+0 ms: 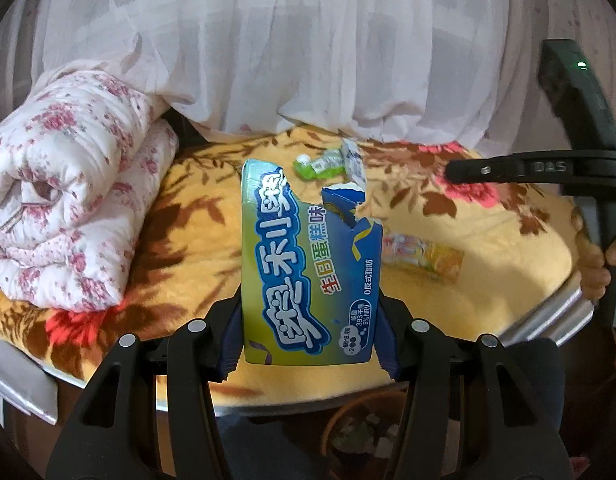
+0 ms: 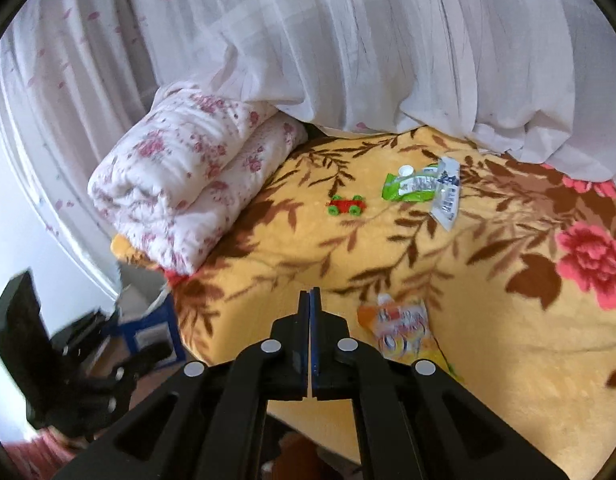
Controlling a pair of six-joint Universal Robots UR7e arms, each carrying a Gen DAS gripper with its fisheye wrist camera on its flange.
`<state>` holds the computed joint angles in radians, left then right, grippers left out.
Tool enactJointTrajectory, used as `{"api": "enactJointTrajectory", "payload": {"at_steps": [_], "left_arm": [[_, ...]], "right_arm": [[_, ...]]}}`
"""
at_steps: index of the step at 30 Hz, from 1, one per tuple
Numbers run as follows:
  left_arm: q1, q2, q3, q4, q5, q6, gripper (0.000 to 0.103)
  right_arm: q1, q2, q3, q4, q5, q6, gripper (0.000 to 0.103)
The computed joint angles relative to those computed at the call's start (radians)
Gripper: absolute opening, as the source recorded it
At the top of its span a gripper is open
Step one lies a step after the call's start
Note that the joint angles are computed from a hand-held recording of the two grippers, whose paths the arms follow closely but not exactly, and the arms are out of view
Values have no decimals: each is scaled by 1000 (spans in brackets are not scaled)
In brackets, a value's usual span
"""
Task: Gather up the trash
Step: 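Grasp the orange Cici drink pouch with the right gripper, then lower the snack bag and drink pouch into the orange bin, opening both grippers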
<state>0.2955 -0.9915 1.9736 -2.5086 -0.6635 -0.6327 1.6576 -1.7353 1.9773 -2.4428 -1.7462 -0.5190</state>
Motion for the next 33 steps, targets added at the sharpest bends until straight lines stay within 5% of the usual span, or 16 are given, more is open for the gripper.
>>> {"api": "enactJointTrajectory", "payload": {"at_steps": [3,4,5,7,12,22,26,33], "left_arm": [[-2,3,7,-1,-17,-10,52],[-3,5,8,-5,-21,-8,52],[-5,7,8,-9,-23,-3,52],[-5,8,9,-16,-26,2,52],[-1,10,6,-11,-38,1,52],[7,18,-1,10,-57,-10,52],[8,17,-1,20,-58,-18,52],[6,16,3,29,-66,-25,52]], "right_arm": [[-28,-19,24,-64,-82,-42,11],[-38,-15,17,-52,-97,-37,44],[-53,-11,18,-58,-116,-40,61],[-63,-1,42,-123,-160,-104,63],[-102,38,58,-149,-182,-188,88],[-113,177,38,-162,-292,-218,89],[-112,204,21,-124,-314,-192,60],[-98,152,56,-113,-294,-184,50]]}}
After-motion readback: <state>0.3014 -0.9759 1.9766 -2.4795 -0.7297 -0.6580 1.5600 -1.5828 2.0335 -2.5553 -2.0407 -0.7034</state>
